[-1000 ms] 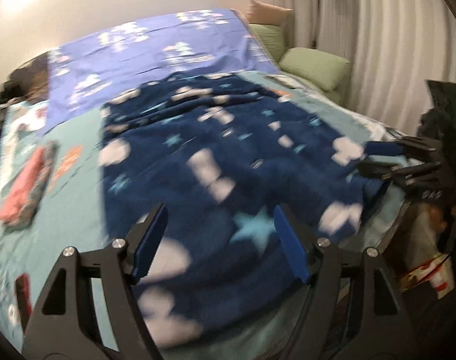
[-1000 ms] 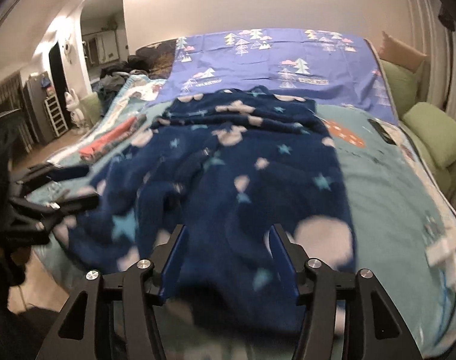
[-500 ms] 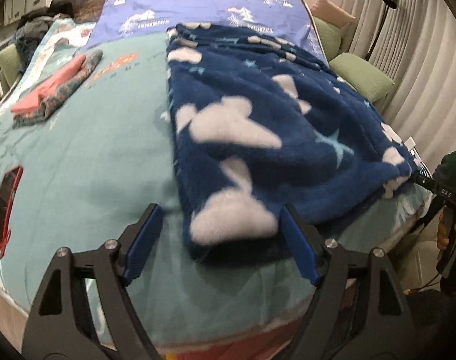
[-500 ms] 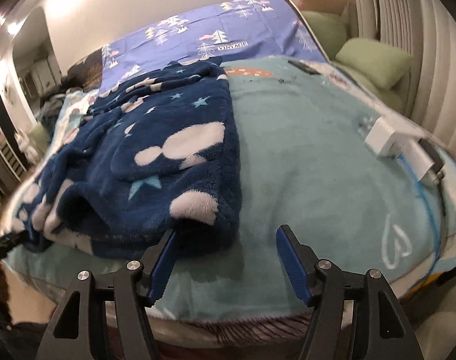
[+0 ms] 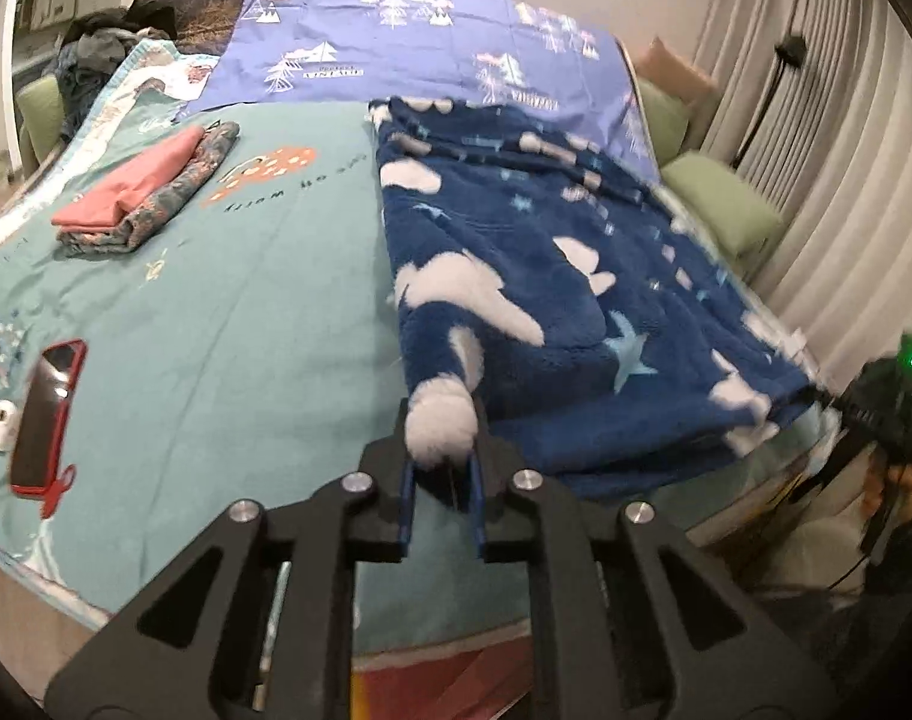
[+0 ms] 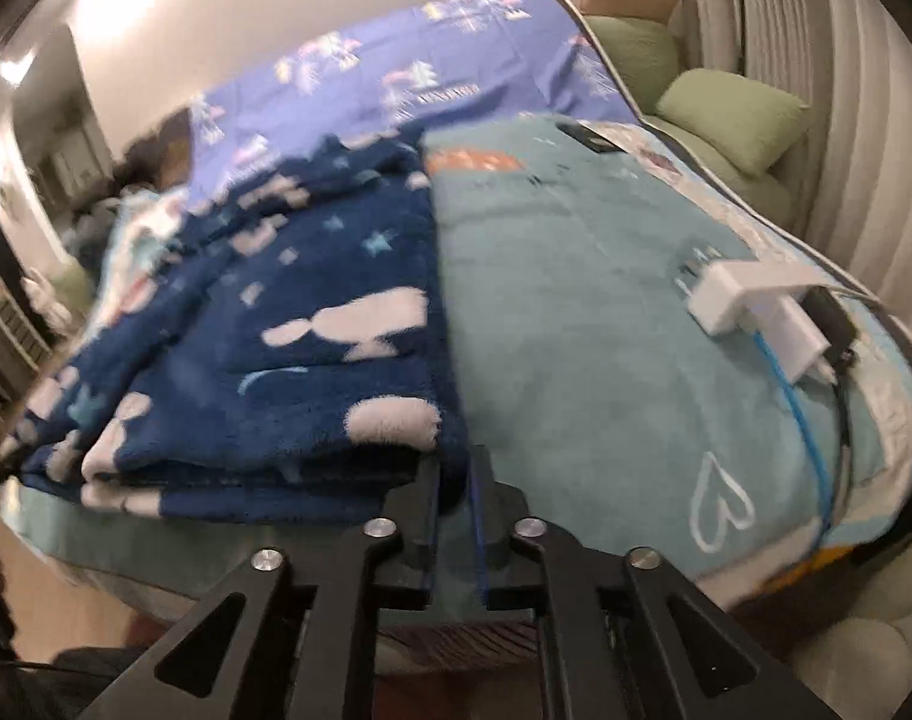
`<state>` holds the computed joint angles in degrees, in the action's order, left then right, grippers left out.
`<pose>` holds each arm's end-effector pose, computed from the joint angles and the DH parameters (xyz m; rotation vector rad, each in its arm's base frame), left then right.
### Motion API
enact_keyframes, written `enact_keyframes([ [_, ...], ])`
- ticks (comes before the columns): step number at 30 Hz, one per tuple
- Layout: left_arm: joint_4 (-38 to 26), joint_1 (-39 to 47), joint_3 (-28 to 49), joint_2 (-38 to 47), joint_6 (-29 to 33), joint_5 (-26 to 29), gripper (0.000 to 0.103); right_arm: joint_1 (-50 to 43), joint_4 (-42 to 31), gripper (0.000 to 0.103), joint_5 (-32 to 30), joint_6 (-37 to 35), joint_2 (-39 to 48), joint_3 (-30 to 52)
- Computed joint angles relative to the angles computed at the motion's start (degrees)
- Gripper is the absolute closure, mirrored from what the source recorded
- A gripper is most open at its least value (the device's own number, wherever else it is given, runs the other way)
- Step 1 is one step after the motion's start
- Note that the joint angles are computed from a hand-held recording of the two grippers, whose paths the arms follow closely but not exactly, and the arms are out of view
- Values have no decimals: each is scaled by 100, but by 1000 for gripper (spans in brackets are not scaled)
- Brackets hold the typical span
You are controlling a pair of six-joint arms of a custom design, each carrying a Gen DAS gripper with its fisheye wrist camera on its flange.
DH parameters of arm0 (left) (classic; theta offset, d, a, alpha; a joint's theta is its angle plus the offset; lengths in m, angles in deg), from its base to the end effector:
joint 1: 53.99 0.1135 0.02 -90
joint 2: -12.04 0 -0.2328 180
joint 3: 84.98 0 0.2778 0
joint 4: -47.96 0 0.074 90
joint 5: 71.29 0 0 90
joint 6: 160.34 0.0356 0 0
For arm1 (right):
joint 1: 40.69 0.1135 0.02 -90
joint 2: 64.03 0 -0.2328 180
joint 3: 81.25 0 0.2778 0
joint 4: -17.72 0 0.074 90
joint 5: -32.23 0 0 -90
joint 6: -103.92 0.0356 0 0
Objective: Fold small clothes
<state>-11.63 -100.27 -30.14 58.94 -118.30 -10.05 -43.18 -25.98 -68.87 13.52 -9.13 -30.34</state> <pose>0.1515 -0.1337 0.2393 -0.2416 2.3238 -0.1870 0.2367 -0.0034 0.2041 -0.0463 2.3926 0.2090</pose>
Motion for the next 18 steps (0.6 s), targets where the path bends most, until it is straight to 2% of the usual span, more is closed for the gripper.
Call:
enact_keyframes([
  [1, -165, -174, 143, 180, -111, -176, 85, 13, 29, 77, 74, 176, -131, -62],
  [4, -389, -527, 452, 315, -105, -570, 74, 106, 38, 77, -32, 328, -559, -108],
  [6, -153, -833, 662, 390, 357, -870, 63, 455, 157, 76, -222, 198, -838, -136],
  [7, 257, -867, 664, 459, 762, -742, 59, 717, 256, 73, -447, 100, -821, -125],
  [8, 617, -816, 667, 573, 1074, -507, 51, 918, 306, 71, -600, 48, -749, -107],
  [9, 984, -737, 740, 852, 1343, -163, 48, 1310, 387, 68, -769, -43, -481, -32],
  [12, 1802, -601, 1215, 2226, 2130, 900, 48, 2270, 690, 67, -443, -247, 110, 85],
  [14, 1913, -613, 1548, 2974, 2405, 1058, 48, 2694, 884, 67, -237, -360, 306, 54],
  [17, 2046, -458, 1840, 3759, 2610, 1396, 48, 2856, 968, 67, -301, -368, 539, 64],
  [18, 2058, -421, 1875, 3853, 2619, 1425, 55, 2878, 987, 67, -290, -378, 586, 56],
])
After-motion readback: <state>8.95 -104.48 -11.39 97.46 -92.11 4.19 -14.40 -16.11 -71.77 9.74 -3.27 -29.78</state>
